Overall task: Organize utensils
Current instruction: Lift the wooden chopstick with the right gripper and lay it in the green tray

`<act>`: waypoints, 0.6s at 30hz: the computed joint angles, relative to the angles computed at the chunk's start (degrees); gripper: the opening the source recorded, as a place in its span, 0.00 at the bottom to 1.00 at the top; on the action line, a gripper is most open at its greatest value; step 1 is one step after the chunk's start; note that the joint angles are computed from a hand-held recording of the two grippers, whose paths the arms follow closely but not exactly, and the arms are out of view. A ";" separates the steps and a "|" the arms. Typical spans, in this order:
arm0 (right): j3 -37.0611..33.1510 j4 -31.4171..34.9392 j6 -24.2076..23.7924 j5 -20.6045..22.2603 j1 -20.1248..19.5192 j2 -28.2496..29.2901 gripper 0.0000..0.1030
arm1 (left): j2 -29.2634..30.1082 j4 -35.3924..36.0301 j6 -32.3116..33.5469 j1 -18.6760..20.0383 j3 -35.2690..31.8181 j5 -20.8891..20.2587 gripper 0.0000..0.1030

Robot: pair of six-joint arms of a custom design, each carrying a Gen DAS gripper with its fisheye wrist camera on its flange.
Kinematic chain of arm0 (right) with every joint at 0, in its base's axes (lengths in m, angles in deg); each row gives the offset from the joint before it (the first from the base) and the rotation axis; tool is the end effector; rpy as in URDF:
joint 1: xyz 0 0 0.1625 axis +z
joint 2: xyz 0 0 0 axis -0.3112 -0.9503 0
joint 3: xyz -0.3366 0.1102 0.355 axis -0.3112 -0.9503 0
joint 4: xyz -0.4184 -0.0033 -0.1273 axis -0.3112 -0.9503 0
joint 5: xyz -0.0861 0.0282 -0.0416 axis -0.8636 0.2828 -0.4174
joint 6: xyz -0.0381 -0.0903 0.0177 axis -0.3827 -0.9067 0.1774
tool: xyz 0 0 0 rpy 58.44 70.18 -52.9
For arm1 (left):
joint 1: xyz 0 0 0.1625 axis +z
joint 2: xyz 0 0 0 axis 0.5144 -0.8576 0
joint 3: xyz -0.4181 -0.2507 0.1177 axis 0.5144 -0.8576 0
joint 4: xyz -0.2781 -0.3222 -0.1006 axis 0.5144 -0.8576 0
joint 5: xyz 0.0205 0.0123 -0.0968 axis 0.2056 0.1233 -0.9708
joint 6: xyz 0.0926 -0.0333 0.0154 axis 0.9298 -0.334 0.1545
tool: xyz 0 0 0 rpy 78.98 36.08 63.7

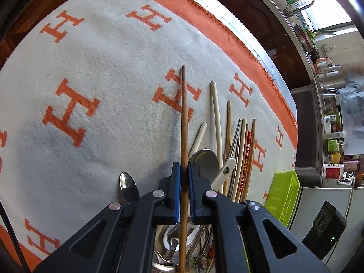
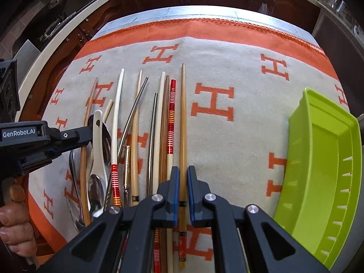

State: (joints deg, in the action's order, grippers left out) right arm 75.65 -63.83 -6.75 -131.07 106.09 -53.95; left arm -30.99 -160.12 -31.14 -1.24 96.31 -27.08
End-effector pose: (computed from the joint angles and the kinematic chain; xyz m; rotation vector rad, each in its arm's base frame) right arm 0.0709 -0.3666 0.3403 0.1805 -2.5660 0.2903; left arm -0.3653 -0.4063 -0.0013 -0.4000 2.7919 -0.4532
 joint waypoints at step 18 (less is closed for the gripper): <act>-1.78 13.87 1.52 12.54 -7.73 -23.12 0.06 | 3.19 8.78 15.01 -8.91 -12.35 -7.36 0.04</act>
State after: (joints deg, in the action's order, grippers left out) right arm 73.87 -49.96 -5.22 -118.54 98.37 -77.07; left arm -27.80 -151.34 -16.14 -10.15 83.96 -34.44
